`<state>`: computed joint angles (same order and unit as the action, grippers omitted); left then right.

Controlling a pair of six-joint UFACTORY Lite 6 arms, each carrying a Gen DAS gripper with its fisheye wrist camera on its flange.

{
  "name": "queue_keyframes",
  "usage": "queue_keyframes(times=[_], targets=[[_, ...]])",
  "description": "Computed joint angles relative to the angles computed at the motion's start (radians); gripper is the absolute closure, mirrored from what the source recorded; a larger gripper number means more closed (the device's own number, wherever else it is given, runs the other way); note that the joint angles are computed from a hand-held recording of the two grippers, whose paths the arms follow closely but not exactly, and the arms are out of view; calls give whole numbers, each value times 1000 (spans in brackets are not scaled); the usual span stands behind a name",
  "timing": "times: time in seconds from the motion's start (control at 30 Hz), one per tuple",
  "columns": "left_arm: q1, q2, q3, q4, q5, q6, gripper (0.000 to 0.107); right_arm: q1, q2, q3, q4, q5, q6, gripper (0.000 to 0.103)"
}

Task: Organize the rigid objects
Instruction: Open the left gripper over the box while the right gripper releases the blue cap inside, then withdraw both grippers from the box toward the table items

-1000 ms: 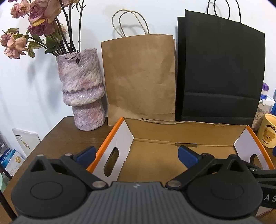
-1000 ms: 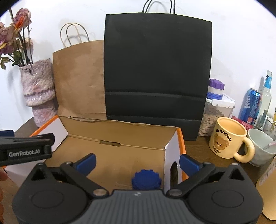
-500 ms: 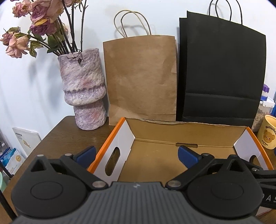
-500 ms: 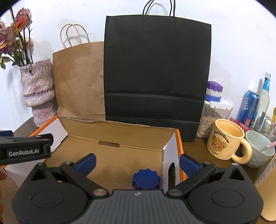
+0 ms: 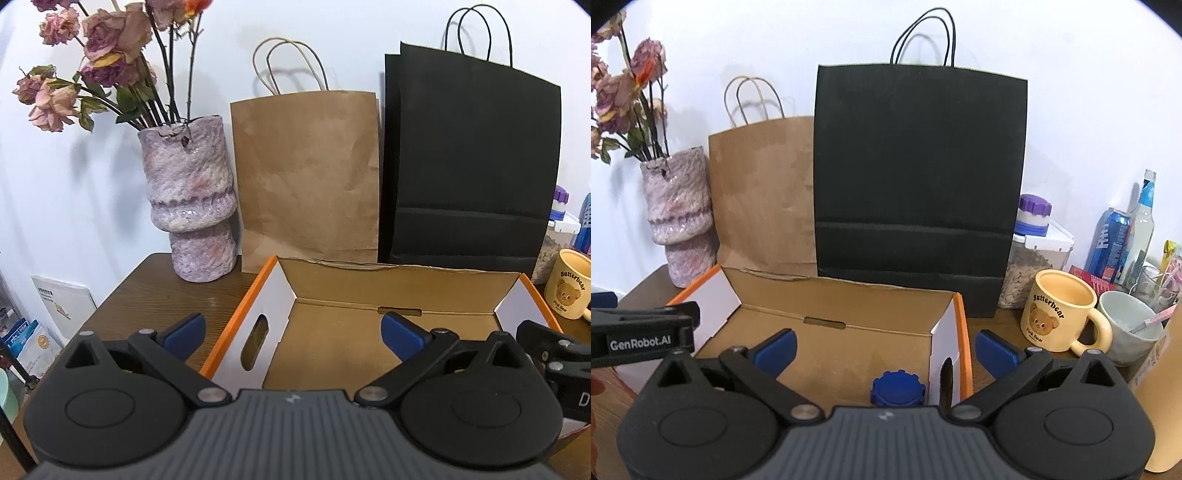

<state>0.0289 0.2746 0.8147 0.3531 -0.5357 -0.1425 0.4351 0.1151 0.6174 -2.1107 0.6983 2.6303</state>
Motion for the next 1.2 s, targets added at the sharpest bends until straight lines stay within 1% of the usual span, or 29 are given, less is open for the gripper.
queue_keyframes(times=[0.37,0.6,0.77,0.93,1.03,1.2], targets=[[72,-147,-124,133,-22,-93,4,139,-146,-108,164,84,-101,0],[149,-291,-233,302,-37,-216,4,282,-285,-201,313,171,-179,0],[242,-394,-314,480,-62,-342,4,440,-387,-261,462,267,-237,0],[385,-499,-394,687,-124,-464,4,628,-456,-298,611,387,-271,0],[477,-560,-438,802,-165,-521,4,741,-476,-307,689,455,-274,0],[648,-636,-491,986,-257,-598,4,943,-450,-308,813,566,-221,0]])
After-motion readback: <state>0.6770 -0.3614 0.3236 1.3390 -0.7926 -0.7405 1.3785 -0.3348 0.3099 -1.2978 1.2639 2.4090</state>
